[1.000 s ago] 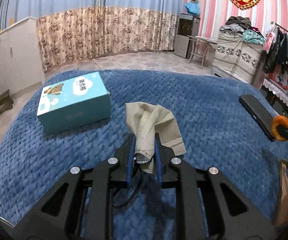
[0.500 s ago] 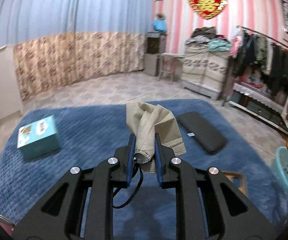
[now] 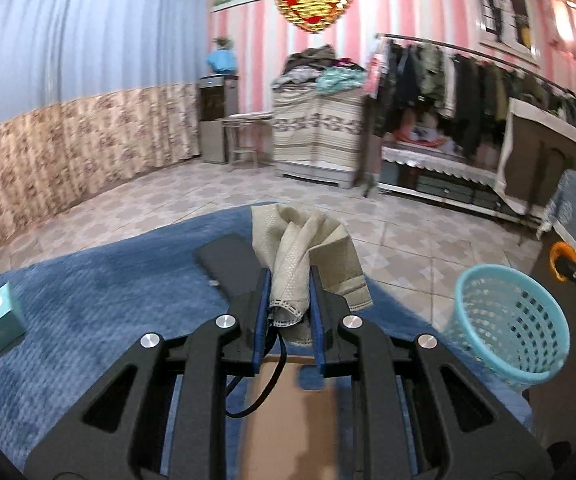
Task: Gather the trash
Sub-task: 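Carry the beige cloth and mandarin over the basket with both tools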
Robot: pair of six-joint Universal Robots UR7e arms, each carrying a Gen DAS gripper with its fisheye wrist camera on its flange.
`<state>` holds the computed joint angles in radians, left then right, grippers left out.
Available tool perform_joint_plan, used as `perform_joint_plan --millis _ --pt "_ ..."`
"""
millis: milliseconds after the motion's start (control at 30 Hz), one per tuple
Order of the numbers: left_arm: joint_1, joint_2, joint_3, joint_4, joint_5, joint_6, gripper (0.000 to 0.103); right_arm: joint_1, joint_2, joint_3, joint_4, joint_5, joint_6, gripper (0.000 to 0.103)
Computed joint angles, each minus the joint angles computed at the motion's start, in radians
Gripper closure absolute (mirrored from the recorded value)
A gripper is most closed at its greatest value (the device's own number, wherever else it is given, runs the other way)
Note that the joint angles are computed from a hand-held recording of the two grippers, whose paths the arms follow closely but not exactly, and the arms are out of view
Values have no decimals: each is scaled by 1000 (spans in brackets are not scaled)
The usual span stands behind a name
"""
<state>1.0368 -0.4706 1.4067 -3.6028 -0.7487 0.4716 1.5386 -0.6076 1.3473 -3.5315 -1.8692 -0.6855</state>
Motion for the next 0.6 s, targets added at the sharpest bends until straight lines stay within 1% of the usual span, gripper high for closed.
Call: perform_joint_plan --millis 133,300,400,600 --pt "-19 53 -48 47 -31 4 86 -21 -12 5 -10 -3 11 82" --pt "-40 128 -113 115 -92 -2 86 -37 -6 -16 -21 -22 -15 82" --pt "-43 166 -157 163 -116 -9 86 -44 -8 -21 -27 -27 -19 82" --pt "-50 251 -272 268 -158 -10 86 -71 -22 -27 -16 -21 23 82"
